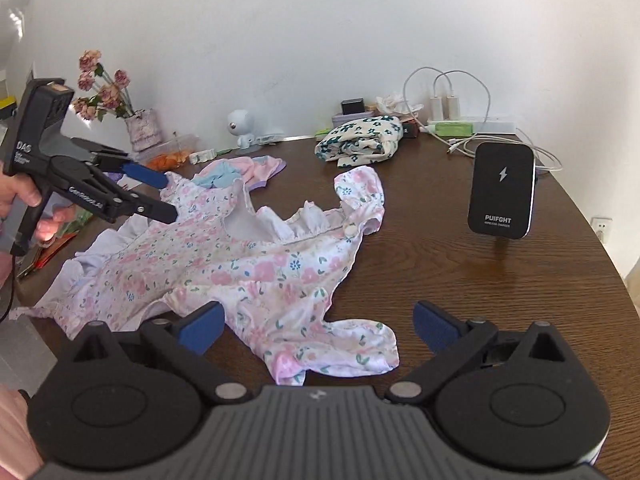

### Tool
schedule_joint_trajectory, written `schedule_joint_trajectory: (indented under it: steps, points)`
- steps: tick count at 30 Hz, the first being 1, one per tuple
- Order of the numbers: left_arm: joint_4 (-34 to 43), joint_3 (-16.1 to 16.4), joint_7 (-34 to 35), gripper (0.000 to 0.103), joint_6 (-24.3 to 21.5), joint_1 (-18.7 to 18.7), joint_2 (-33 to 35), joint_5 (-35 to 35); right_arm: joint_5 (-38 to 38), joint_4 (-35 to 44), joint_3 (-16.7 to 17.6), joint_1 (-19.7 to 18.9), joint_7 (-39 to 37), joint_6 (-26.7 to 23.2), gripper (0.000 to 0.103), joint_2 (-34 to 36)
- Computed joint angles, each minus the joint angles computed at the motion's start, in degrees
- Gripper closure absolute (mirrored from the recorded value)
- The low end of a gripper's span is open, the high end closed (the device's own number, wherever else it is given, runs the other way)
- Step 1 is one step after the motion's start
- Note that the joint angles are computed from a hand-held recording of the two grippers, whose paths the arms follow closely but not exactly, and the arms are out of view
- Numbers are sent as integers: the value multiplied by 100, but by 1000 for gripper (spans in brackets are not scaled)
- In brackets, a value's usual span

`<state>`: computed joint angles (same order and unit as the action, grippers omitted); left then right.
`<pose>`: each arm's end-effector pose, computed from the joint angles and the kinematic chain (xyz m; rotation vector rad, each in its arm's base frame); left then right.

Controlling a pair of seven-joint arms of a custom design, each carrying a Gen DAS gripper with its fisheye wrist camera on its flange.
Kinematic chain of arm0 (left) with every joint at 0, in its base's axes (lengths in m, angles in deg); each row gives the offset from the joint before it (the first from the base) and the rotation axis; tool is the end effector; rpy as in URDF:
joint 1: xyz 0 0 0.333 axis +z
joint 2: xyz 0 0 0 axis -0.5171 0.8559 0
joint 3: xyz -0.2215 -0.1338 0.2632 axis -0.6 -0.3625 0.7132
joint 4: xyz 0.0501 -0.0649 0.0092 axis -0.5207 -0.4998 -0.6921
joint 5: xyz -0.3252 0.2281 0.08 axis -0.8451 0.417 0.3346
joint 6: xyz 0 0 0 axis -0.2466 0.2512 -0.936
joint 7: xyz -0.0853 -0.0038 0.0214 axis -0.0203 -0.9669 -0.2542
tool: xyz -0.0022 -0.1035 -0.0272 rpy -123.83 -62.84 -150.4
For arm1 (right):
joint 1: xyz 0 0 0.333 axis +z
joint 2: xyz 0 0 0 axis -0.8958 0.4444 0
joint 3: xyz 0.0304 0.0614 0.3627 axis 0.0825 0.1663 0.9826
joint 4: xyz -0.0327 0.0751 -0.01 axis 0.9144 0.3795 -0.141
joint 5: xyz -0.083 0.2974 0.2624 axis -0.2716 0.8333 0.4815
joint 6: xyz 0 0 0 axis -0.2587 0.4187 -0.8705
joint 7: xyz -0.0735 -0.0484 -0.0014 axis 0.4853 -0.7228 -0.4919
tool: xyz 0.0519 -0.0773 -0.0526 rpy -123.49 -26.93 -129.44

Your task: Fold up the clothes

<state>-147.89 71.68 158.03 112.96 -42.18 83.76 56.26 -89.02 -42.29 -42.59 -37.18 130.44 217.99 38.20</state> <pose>0.7361 -0.2514 0.3357 -1.1200 2.3107 -0.7487 0.6503 0.4017 0.2592 -1.7680 1.1965 -0.4403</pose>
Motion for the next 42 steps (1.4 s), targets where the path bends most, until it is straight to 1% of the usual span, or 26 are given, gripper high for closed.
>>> schedule_joint_trajectory:
  steps: [1,3,4,5,7,8,10,11,12,13,15,19,21,25,29,31,32,33,34,35,36,37,38,39,41,42]
  points:
    - [116,28,-2,28,-162,-64,86,22,-234,60,129,-135,-49,-90,13,35]
    - [334,58,-6,39,-450,-158,251,59,-779,294,505,-496,-147,-414,32,153]
    - [398,48,-8,43,-522,-162,312,57,-962,482,637,-616,-214,-673,34,231]
    - [459,37,-20,43,-567,-159,371,42,-1135,692,819,-766,-308,-946,36,331]
    - [578,-8,-62,44,-595,-122,486,-21,-1403,1136,1375,-1171,-606,-1520,36,597]
    - [640,-78,-46,45,-606,-61,543,-66,-1482,1368,1698,-1379,-825,-1832,41,756]
    - [786,-235,20,50,-656,60,668,-170,-1555,1825,2640,-1931,-1403,-2577,57,1189]
    - [897,-223,-1,52,-752,43,733,-201,-1501,2020,2967,-2086,-1656,-2916,77,1361]
    - [999,-145,-62,57,-861,-21,787,-208,-1379,2171,3165,-2155,-1900,-3204,99,1468]
    - [1093,-70,-126,60,-965,-83,840,-202,-1399,2188,3162,-2136,-1972,-3269,100,1456]
    - [1226,-28,-197,61,-1079,-112,940,-208,-1486,1913,3022,-2083,-2250,-3069,100,1226]
    - [1358,-157,-178,61,-1114,-4,1043,-310,-1593,1059,3354,-2447,-3014,-2722,100,815]
    - [1390,-121,-243,60,-1083,-33,1070,-328,-1624,670,3270,-2436,-3239,-2646,100,525]
    - [1368,-18,-448,60,-933,-120,1088,-329,-1537,132,2907,-2197,-3474,-2599,100,64]
    - [1234,-10,-551,59,-675,-125,1070,-291,-1275,-118,2915,-2168,-3720,-2894,98,-96]
    - [1190,-26,-576,59,-584,-111,1068,-283,-1079,-217,2964,-2208,-3792,-2943,93,-136]
    - [1158,-26,-582,59,-557,-111,1052,-271,-955,-318,3073,-2320,-3833,-2763,81,-136]
    - [1082,-43,-583,61,-481,-96,1012,-266,-809,-421,3207,-2454,-3847,-2488,60,-119]
    - [948,-79,-578,61,-315,-66,950,-268,-653,-506,3345,-2585,-3837,-2199,51,-87]
    - [781,-181,-526,61,-87,14,883,-275,-478,-590,3477,-2710,-3760,-1858,44,-51]
    - [570,-406,-380,61,191,191,807,-274,-393,-657,3609,-2836,-3606,-1525,44,0]
    - [358,-694,-189,61,434,425,734,-255,-360,-690,3617,-2867,-3320,-1196,44,17]
    - [168,-1045,49,61,608,702,690,-195,75,-647,3438,-2698,-3231,-947,42,-37]
    - [0,-1457,335,60,694,1019,679,-88,108,-570,3255,-2589,-2814,-877,39,-40]
    - [-289,-2201,872,60,765,1594,709,134,500,-383,2952,-2369,-2306,-813,39,-27]
    - [-385,-2447,1108,60,704,1775,731,232,719,-252,2712,-2186,-2073,-925,39,-33]
